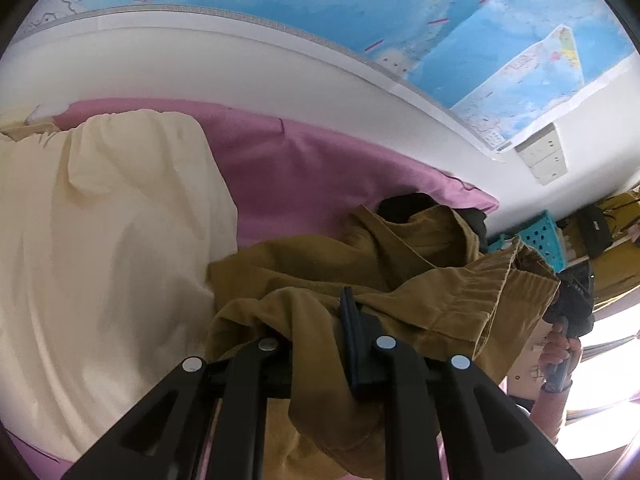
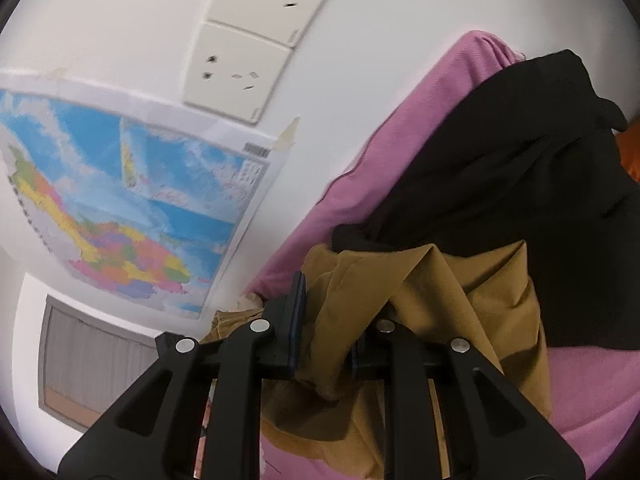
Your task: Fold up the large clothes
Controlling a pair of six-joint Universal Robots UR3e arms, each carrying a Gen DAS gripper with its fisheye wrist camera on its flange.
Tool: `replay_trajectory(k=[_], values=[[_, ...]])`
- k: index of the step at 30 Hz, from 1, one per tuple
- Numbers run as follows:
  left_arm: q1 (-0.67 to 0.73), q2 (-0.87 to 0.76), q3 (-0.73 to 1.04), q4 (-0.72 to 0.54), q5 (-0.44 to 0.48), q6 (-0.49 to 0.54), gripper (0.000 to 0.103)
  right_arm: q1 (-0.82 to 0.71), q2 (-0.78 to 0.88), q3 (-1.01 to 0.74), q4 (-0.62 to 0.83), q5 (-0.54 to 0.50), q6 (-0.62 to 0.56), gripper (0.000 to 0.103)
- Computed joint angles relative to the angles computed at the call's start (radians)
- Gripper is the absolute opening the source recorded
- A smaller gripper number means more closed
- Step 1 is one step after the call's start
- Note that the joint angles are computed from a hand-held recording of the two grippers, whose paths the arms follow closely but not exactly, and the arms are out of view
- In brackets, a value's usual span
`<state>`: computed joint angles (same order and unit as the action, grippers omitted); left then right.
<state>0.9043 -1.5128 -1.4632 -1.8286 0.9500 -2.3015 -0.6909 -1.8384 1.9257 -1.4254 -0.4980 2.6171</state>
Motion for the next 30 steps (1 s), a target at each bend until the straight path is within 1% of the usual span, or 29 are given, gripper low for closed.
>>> replay_trajectory(k=[2,6,7,8,9,10,11,12,13,14,15,16,19,20,21,22,24,25,26,27,28,30], values=[[-0.023,-0.006,-0.018,0.056,0.016,-0.036,0.017,0.004,0.018,0.016,-0.078,-0.006,0.050,0.020],[-0.071,-0.038,-0.040,0.157,0.050,-0.111,0.017,0.017,0.029,0.031,-0.162,-0.027,0.088,0.022],[-0.079,-0.044,-0.045,0.173,0.053,-0.122,0.017,0.019,0.021,0.037,-0.180,-0.033,0.095,0.025],[-0.087,-0.050,-0.050,0.190,0.058,-0.133,0.017,0.015,-0.005,0.051,-0.204,-0.039,0.100,0.035],[-0.093,-0.058,-0.052,0.203,0.062,-0.144,0.017,0.016,-0.027,0.062,-0.236,-0.049,0.116,0.041],[-0.096,-0.065,-0.054,0.212,0.064,-0.151,0.017,0.013,-0.066,0.077,-0.277,-0.067,0.131,0.054],[-0.098,-0.070,-0.055,0.218,0.066,-0.154,0.017,0.006,-0.126,0.097,-0.319,-0.086,0.138,0.060],[-0.104,-0.074,-0.058,0.228,0.069,-0.165,0.017,-0.001,-0.170,0.109,-0.333,-0.094,0.124,0.061],[-0.108,-0.076,-0.063,0.238,0.072,-0.175,0.017,-0.007,-0.208,0.116,-0.334,-0.097,0.103,0.066],[-0.111,-0.079,-0.065,0.244,0.073,-0.180,0.017,-0.014,-0.272,0.127,-0.319,-0.094,0.054,0.072],[-0.113,-0.080,-0.067,0.250,0.075,-0.184,0.017,-0.005,-0.300,0.137,-0.328,-0.097,0.036,0.074],[-0.114,-0.083,-0.068,0.255,0.075,-0.189,0.016,0.030,-0.329,0.146,-0.364,-0.127,0.020,0.074],[-0.116,-0.101,-0.053,0.248,0.073,-0.203,0.016,0.192,-0.297,0.170,-0.566,-0.259,0.081,0.074],[-0.114,-0.105,-0.048,0.242,0.070,-0.206,0.016,0.269,-0.253,0.170,-0.649,-0.321,0.102,0.073],[-0.116,-0.126,-0.003,0.187,0.083,-0.209,0.016,0.352,-0.197,0.167,-0.745,-0.402,0.142,0.072],[-0.110,-0.127,0.005,0.173,0.076,-0.202,0.017,0.419,-0.144,0.164,-0.819,-0.479,0.175,0.072],[-0.096,-0.130,0.026,0.133,0.060,-0.181,0.019,0.534,-0.024,0.142,-0.931,-0.623,0.234,0.070],[-0.081,-0.130,0.044,0.092,0.044,-0.161,0.022,0.563,0.032,0.133,-0.966,-0.661,0.246,0.057],[-0.073,-0.127,0.059,0.058,0.036,-0.150,0.024,0.572,0.060,0.130,-0.984,-0.675,0.251,0.042],[-0.044,-0.124,0.097,-0.031,0.016,-0.116,0.030,0.582,0.089,0.130,-1.016,-0.704,0.270,0.032],[-0.023,-0.115,0.121,-0.097,0.001,-0.082,0.040,0.590,0.117,0.122,-1.033,-0.738,0.284,0.011],[0.036,-0.069,0.167,-0.240,-0.047,0.031,0.045,0.560,0.131,0.123,-1.032,-0.703,0.291,0.009]])
